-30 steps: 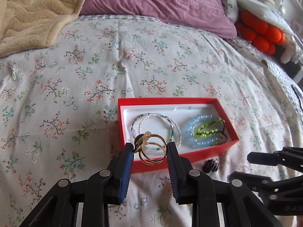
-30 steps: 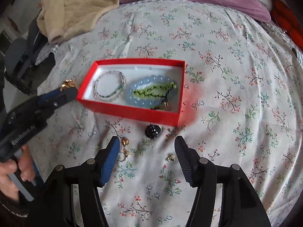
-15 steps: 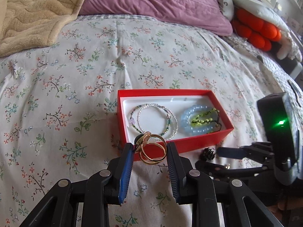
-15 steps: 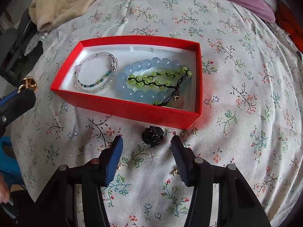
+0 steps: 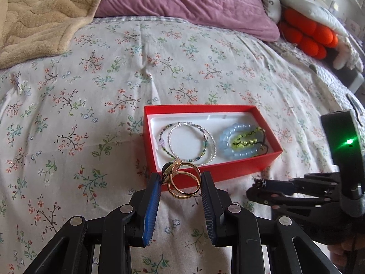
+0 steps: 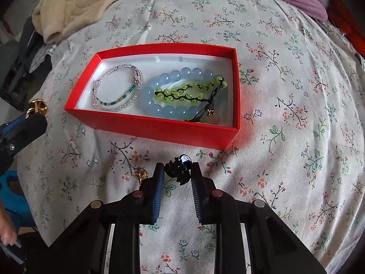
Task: Organize jewelry
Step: 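Carry the gold rings with the left tool while the right carries the clip into the red box, then open both tools inside the red box to release rings and clip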
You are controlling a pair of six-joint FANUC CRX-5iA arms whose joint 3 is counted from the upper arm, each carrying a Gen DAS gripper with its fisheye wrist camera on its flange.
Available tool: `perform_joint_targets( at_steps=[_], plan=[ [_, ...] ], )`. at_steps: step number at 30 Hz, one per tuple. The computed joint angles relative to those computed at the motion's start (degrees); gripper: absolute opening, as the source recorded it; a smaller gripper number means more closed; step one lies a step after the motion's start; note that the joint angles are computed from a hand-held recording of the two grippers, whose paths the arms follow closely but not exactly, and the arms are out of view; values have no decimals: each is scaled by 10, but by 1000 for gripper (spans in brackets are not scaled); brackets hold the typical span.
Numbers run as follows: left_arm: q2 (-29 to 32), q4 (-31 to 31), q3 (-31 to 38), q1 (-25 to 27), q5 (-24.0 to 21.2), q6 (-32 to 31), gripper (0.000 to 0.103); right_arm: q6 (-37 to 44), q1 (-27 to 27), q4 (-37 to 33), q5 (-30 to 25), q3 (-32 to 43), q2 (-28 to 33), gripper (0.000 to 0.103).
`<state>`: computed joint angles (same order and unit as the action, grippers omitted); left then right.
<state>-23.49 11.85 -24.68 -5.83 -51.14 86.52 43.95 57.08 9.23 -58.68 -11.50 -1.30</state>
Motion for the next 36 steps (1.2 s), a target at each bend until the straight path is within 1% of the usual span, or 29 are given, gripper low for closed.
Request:
perform_joint_targets(
  at_steps=[6,13,15,23,32,34,36],
  plan=[
    [-1,0,0,1,2,2,29,-15,17,5,4,-9,-40,25],
    [13,4,3,1,18,5,29,-44,24,43,39,-21,-71,25],
    [20,2,4,-4,27,4,29,-53,19,51,48,-21,-67,25],
    [63,-15,16,-23,73,24,29,-53,-26,30,91,-3,-32,25],
    [97,-45,38,-31,78,66,29,-38,-50,10,99,6,-12,26],
    [100,-48,41,-33,76,65,31,-33,-54,0,103,5,-13,26],
    [102,-65,49,-39,70,71,36,-19,-60,-17,95,13,-13,26]
  ],
)
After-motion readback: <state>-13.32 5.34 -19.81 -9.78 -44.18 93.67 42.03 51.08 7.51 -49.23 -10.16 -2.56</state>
